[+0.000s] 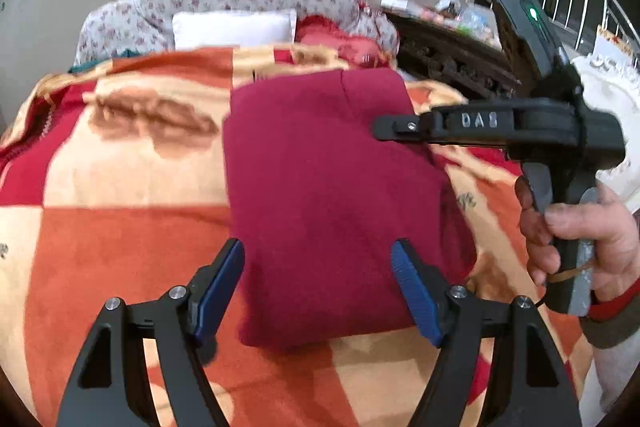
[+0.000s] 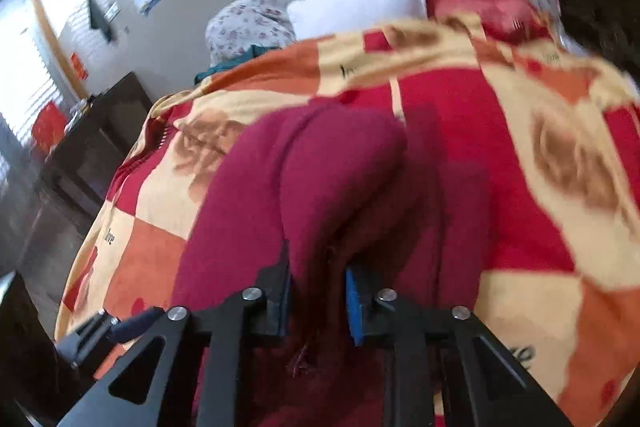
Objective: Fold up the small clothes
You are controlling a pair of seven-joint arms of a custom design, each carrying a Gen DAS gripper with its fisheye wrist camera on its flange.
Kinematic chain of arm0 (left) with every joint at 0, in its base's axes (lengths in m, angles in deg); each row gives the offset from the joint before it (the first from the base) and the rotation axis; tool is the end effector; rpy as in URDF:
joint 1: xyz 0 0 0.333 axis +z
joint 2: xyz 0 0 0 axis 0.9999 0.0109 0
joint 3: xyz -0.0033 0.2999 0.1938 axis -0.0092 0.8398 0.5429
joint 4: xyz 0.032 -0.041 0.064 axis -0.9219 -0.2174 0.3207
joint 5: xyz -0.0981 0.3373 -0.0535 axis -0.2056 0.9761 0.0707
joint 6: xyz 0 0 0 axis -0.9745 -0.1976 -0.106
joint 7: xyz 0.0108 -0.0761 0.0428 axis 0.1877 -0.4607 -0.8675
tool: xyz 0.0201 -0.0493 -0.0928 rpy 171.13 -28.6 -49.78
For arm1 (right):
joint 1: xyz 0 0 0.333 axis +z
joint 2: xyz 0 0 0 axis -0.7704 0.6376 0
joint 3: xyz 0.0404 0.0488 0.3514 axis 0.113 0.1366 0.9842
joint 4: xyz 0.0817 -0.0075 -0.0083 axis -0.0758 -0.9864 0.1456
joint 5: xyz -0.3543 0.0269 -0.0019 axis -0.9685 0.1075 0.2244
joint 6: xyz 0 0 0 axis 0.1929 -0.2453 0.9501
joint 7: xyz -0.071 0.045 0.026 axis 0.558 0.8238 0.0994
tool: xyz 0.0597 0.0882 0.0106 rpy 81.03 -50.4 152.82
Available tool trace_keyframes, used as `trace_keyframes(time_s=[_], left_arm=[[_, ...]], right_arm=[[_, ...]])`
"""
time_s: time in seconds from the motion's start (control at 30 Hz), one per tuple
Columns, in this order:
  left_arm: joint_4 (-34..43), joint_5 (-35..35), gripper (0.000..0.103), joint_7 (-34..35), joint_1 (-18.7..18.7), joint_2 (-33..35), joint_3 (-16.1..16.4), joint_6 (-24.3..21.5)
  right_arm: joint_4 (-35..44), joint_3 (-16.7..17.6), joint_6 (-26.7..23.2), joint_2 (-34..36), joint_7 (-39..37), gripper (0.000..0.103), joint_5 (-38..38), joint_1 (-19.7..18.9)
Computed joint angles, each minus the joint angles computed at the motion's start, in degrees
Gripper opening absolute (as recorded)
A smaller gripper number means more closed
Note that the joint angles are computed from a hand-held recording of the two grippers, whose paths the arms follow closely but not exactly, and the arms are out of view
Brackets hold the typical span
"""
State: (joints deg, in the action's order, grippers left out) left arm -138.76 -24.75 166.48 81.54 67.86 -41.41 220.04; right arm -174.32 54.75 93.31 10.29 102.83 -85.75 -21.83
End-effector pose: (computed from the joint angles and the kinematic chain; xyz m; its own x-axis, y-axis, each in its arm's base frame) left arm 0.5760 -0.2267 0.5465 -0.5819 -0.7891 0.1965 -0.5864 0.2399 -0.7737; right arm 0.6034 0.3371 0.5719 0.0382 -0.9536 -0.2986 -0.7216 0.1804 -0.6684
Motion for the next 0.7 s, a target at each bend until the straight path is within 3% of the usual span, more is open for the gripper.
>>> trace_keyframes(time_s=[0.1,0.17,0.27,0.37,0.5,0.57,0.63,0.7], left_arm=[[0.61,-1.41,0.081,1.13,0.21,0.0,-0.31,1.43],[1.19,-1.43,0.082,0.66,0.04,0.96,-0.42,1.44],[2.22,3.85,0.082,-4.27,-1.1,3.12,0.33,-0.78],[2.09,10.28,0.082,-9.25,-2.12,4.39,0.95,-0.74],[1.73,11.33,0.082,-9.3,-0.78,4.85,-1.12,0.64],[1.62,11.64,0.082,-9.78,-0.3,4.92,-1.68,0.82],[1.39,12.08,0.082,-10.22,-0.06,4.91,-1.99,1.22],[1.12,13.16,0.082,-11.51,-0.2,4.84,-1.79,1.38]], right_arm=[[1.55,-4.25,-3.78,-1.35,3.04,0.021,-9.18,3.2],[1.46,-3.9,-6.15,-2.02,3.24,0.021,-10.8,2.04],[2.15,-2.99,-9.59,0.39,3.33,0.025,-10.18,0.0],[-2.06,-4.14,-6.08,-1.95,9.26,0.054,-12.74,-0.23],[-8.59,-2.91,-0.91,-8.68,15.01,0.054,-16.36,-0.67],[-9.28,-0.05,0.57,-9.84,11.34,0.052,-15.81,-1.43],[-9.3,2.71,0.37,-9.51,5.55,0.036,-13.37,-1.65],[-7.76,3.35,-4.38,-8.1,2.83,0.02,-12.82,-0.69]])
